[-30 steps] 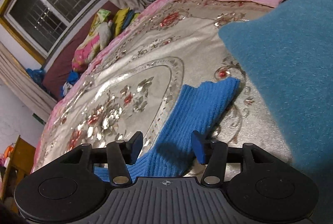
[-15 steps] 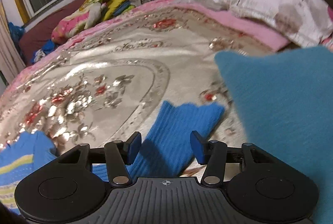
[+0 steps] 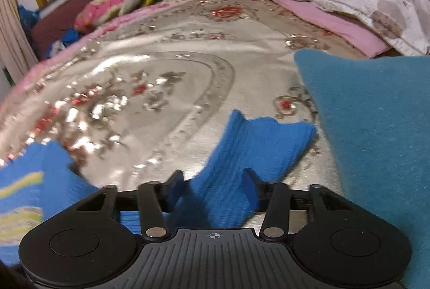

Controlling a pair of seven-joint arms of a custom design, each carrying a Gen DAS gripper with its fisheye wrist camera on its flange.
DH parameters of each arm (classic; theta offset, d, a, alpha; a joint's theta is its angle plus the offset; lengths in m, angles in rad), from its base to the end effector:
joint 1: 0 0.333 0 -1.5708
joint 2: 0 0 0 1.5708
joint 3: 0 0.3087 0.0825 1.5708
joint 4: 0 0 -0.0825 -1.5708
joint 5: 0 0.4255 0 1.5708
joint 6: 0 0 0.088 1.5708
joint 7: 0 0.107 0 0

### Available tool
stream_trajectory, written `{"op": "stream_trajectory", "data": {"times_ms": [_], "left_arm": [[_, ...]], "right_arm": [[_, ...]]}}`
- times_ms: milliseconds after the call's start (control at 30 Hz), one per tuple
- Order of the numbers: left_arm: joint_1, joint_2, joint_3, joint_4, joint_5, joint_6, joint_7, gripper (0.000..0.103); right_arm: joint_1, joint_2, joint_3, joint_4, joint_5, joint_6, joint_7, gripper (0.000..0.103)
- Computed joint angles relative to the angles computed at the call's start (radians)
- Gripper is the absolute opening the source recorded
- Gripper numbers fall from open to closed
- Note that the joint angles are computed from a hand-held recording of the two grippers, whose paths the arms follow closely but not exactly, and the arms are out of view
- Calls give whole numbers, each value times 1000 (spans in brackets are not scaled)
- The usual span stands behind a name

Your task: Fold small clothes

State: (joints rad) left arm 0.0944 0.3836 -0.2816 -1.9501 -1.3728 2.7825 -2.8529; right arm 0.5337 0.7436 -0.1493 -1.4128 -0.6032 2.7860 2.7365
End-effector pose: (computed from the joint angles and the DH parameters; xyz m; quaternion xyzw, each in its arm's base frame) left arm 0.6554 -0.0724 0.2745 -0.3552 0.8356 -0.3818 0.1731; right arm 0.7200 0.3490 0.2987 -0.5870 0.7214 -0.2281 0.2882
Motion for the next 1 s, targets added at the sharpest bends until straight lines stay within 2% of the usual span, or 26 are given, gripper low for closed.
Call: {"op": "stream_trajectory", "data": {"times_ms": [33,100,167,233,300,333,367,433,467,533,600,633,667,800,867,933,1000], "left_arm": [[3,-2,0,0,-2,-5,-5,61],[7,-8,3,-3,-3,-19,-20,61],[12,-16,7,-7,-7,-35,-36,61],[17,-28,11,-14,-20,-49,-42,61],[22,-43,20,-24,-32,-66,-54,61],[26,-53,25,-32,-39,-78,-64,61],[28,-63,32,-40,-45,-88,-75,61],[37,-91,47,-66,-69,-110,-81,61],[41,-109,54,-83,-89,-119,-71,62],[45,-144,74,-117,-127,-131,-57,62],[49,-175,99,-146,-153,-146,-54,62],[52,-194,112,-163,-167,-151,-52,62],[55,-209,126,-178,-180,-156,-48,62],[70,-256,178,-225,-213,-155,-27,63],[81,-261,201,-237,-221,-139,-21,63],[94,-253,218,-239,-229,-126,-28,63],[117,-241,234,-239,-227,-139,-63,63]], "right_arm": [[2,-5,-5,-11,0,8,14,29],[-13,-25,-4,-50,17,65,50,15],[-27,-46,-5,-97,38,132,90,10],[-37,-61,-14,-149,67,245,139,8],[-24,-67,-52,-199,106,406,195,8],[7,-65,-96,-214,126,465,217,8],[62,-61,-165,-229,154,515,237,8],[140,-51,-256,-249,211,556,239,8],[143,-50,-259,-260,236,579,241,8],[119,-57,-231,-291,281,683,247,8],[189,-52,-296,-314,357,760,190,8],[233,-46,-336,-316,402,769,150,8],[254,-37,-350,-308,437,770,115,8],[179,-23,-245,-238,415,729,107,8],[170,-10,-217,-198,422,721,81,8],[123,11,-143,-126,394,712,69,8],[57,50,-40,-10,328,663,45,8]]}}
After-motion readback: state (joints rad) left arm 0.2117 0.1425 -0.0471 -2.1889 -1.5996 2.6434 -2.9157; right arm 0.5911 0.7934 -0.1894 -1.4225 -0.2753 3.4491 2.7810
